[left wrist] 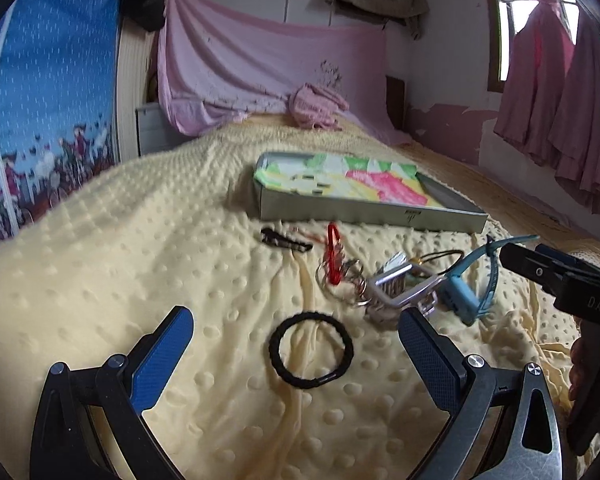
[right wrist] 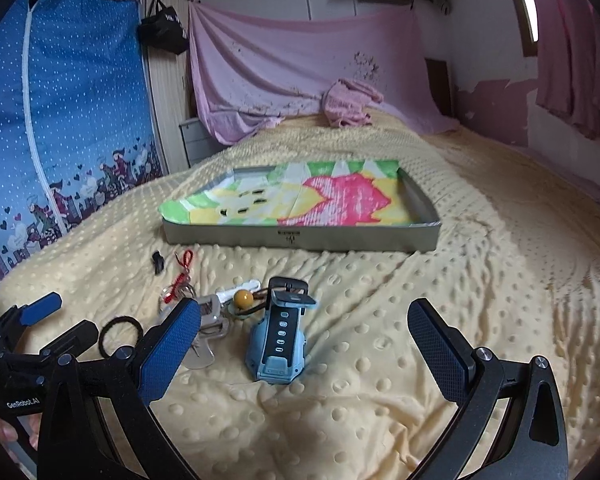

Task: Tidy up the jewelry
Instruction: 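Grasp the blue smartwatch band with the right tool while the left tool grasps the black hair tie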

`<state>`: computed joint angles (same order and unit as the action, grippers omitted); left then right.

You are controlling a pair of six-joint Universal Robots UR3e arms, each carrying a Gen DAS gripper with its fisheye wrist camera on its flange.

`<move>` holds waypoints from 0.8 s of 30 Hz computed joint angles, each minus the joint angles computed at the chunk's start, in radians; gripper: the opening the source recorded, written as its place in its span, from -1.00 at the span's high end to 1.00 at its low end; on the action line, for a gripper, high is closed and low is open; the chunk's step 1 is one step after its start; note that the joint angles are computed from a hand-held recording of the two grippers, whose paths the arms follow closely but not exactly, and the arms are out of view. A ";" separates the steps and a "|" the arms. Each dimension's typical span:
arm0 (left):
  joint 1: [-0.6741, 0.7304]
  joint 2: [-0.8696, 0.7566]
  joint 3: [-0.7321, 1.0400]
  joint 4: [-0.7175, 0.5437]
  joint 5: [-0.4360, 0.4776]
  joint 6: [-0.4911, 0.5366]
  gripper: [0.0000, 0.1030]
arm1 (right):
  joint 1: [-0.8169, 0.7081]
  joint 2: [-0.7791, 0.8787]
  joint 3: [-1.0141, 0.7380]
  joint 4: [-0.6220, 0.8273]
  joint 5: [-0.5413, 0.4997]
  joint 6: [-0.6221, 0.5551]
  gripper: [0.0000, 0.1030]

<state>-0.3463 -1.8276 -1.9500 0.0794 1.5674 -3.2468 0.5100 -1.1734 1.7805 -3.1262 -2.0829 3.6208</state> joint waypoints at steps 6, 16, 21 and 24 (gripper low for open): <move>-0.009 -0.040 0.047 -0.065 -0.024 0.022 -0.99 | -0.056 0.029 0.008 0.009 0.118 0.017 -0.97; -0.011 -0.076 0.095 -0.153 -0.034 0.023 -0.34 | -0.106 0.116 -0.086 0.094 0.254 -0.016 -0.46; -0.036 -0.088 0.110 -0.161 0.003 0.041 0.23 | -0.102 0.147 -0.135 0.142 0.285 -0.040 -0.07; -0.039 -0.088 0.118 -0.190 -0.028 0.072 0.62 | -0.100 0.142 -0.122 0.131 0.297 -0.041 0.17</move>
